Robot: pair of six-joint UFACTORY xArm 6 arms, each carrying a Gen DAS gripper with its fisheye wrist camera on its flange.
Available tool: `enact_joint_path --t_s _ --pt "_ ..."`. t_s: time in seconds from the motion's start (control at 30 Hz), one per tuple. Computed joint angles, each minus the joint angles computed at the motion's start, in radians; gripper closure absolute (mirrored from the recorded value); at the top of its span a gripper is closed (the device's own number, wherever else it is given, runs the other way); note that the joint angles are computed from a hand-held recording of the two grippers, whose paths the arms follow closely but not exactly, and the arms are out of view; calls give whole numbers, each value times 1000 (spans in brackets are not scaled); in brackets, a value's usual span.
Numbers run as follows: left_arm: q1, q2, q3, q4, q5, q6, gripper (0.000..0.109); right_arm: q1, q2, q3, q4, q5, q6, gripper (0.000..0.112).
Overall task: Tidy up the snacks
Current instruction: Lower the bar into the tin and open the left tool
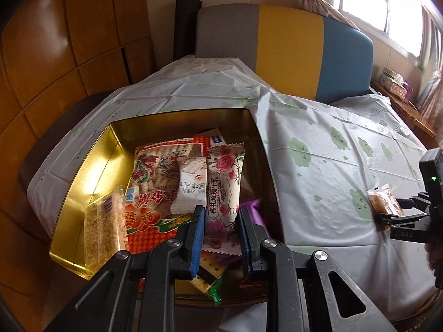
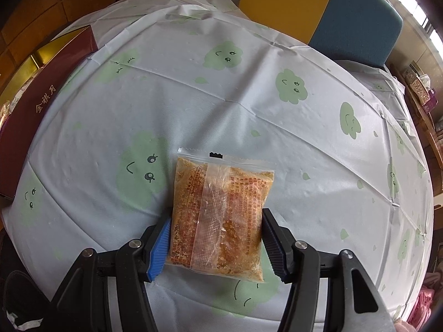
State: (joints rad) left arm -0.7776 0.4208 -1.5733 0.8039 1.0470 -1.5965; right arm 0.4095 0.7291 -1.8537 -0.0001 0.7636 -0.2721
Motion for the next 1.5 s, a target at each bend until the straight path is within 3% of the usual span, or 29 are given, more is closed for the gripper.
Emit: enact_joint_path --t_s 0.37,0.57,0.67,0.77,1.03,1.5 --pt "68 -314 388 3 1 -290 85 9 -39 64 -27 -42 5 52" --pt "92 -406 515 35 -114 -350 85 12 -53 85 -50 -56 11 52" --pt "104 -378 501 51 -204 -326 85 12 -50 80 -54 -55 11 52" --pt "113 -320 443 50 -237 -289 84 12 -50 81 -57 -57 11 52" --pt "131 -224 359 -37 -196 -208 79 14 -53 87 -71 -63 19 52" --pt "81 -204 339 -19 -104 -193 79 20 -63 105 -95 -76 41 52"
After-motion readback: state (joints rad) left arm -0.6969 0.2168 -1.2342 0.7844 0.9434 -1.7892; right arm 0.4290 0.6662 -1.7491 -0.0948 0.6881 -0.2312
